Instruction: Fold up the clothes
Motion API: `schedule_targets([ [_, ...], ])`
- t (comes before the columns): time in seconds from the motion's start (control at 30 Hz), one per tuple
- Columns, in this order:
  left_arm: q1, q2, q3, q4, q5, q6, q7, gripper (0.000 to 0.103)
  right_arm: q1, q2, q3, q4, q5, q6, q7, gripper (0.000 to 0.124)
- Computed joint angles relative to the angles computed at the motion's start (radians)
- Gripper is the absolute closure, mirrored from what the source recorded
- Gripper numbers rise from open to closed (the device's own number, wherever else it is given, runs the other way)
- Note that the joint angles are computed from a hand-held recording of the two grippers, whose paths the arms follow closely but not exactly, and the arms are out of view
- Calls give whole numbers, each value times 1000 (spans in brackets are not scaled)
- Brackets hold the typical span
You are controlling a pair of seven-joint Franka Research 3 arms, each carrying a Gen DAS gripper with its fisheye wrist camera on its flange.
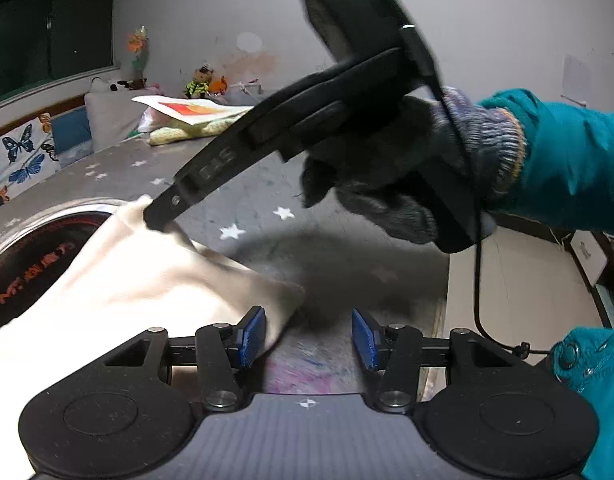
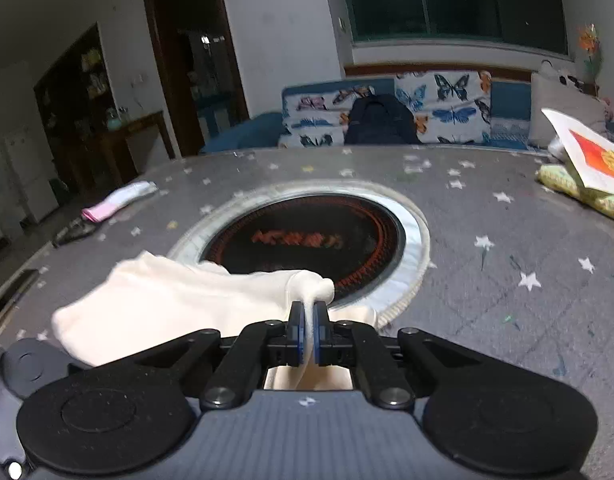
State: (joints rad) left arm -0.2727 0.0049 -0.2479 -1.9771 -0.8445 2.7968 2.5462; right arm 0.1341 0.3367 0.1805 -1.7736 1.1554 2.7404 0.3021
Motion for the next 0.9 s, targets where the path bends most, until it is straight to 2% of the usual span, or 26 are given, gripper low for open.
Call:
schedule_targets([
  [0.13, 2, -24, 8, -13, -61, 14, 22, 51, 19, 26, -22, 6, -118, 8, 85, 119],
  [0.23, -5, -54, 23, -36, -112, 58, 41, 51, -1, 6, 4, -13, -81, 50, 48, 116],
  [0.3, -6, -69, 37, -51, -108, 94, 9, 49, -19, -17, 31, -22, -6, 65, -27, 115],
  [0.4, 3, -88, 53, -86, -1, 161, -143, 46, -18, -36, 39, -23, 78, 38, -113, 115],
  [0.53, 54, -115, 73, -136, 237, 193, -474, 42, 17, -8, 23, -1, 83, 4, -102, 113],
  [0.63, 123, -113, 62, -147, 488, 193, -747, 42, 39, 41, 19, 37, 51, 5, -55, 112],
  [0.77, 201, -88, 57, -127, 774, 141, -1049, 42, 69, 108, -9, 86, -99, 22, 134, 110],
  [0.9, 144, -89, 123, -121, 663, 139, -976, 42, 39, 93, 35, 78, -115, 47, 138, 109],
])
